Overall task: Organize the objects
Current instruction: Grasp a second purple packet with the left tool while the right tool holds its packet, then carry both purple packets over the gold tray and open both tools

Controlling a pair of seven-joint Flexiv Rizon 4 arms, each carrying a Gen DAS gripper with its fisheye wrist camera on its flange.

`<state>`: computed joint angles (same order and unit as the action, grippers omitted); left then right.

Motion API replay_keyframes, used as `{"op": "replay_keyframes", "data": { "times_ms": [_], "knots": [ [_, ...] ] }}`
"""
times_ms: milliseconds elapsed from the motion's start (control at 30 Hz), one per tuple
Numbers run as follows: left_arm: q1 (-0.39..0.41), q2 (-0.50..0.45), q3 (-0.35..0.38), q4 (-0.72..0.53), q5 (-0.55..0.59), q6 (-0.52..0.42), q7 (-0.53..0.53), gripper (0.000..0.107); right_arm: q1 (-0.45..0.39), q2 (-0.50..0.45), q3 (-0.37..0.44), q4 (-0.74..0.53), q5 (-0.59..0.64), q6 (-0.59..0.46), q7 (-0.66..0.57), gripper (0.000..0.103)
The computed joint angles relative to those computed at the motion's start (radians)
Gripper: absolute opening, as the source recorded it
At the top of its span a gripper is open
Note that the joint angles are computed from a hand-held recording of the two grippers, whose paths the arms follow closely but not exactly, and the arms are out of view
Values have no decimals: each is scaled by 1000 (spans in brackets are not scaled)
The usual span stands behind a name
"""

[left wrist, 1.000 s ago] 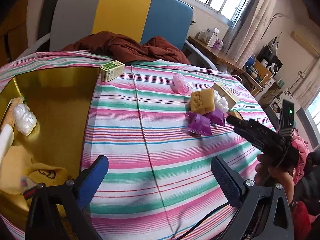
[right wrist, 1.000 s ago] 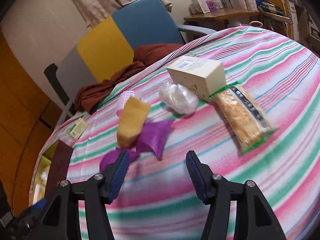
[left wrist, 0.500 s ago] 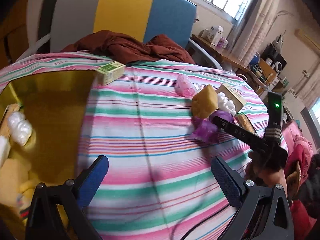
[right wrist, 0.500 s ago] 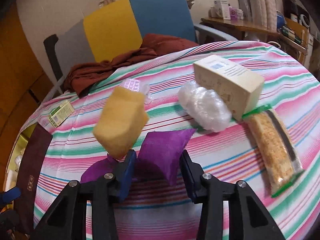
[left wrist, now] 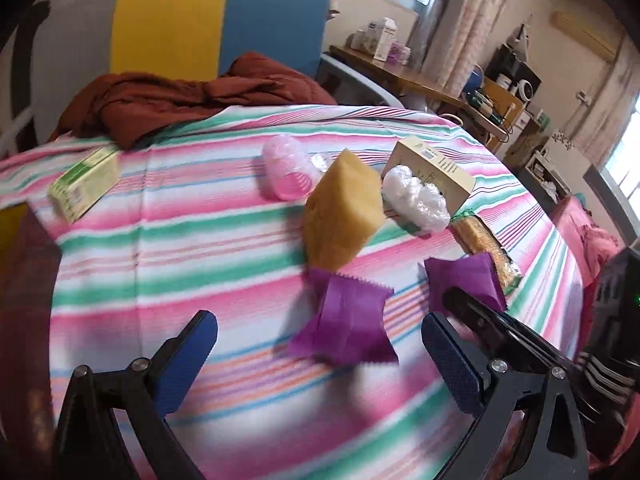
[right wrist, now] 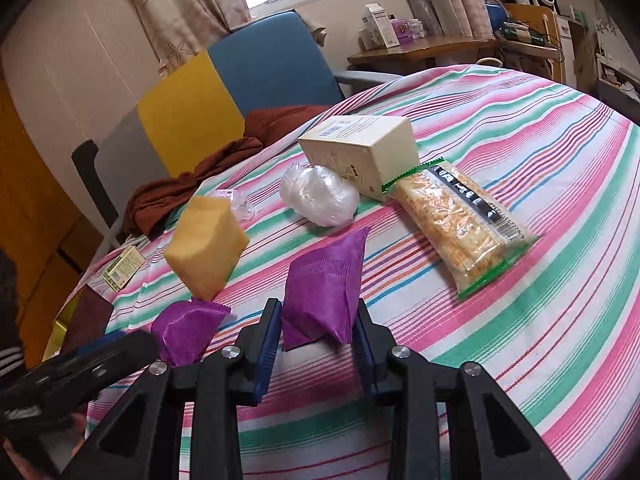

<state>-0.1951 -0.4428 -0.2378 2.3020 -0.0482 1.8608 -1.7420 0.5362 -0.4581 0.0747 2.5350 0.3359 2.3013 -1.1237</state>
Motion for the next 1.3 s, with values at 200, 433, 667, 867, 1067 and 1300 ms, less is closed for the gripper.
{"op": "replay_keyframes", "data": {
  "times_ms": [200, 433, 667, 867, 1067, 1300],
  "knots": [
    [-58, -58, 51, -55, 12, -11, 90, 59, -27, -28, 22, -5, -24, 40, 22, 34],
    [-130, -68, 118, -29, -33, 76, 93, 53, 4, -39, 7, -10, 4, 52, 10, 34],
    [-225, -53, 202, 49, -121, 207, 100, 53, 50, -50, -6, -10, 73, 105, -24, 34],
    [-203, -28, 184, 148, -138, 320, 82, 53, 115, -49, -5, -6, 179, 152, -58, 34],
    [-144, 15, 150, 236, -87, 383, 30, 53, 194, -19, 15, 3, 251, 115, -86, 34],
    [47, 136, 107, 345, 132, 444, -133, 53, 310, 66, 13, -33, 338, 51, -167, 34]
  ]
}}
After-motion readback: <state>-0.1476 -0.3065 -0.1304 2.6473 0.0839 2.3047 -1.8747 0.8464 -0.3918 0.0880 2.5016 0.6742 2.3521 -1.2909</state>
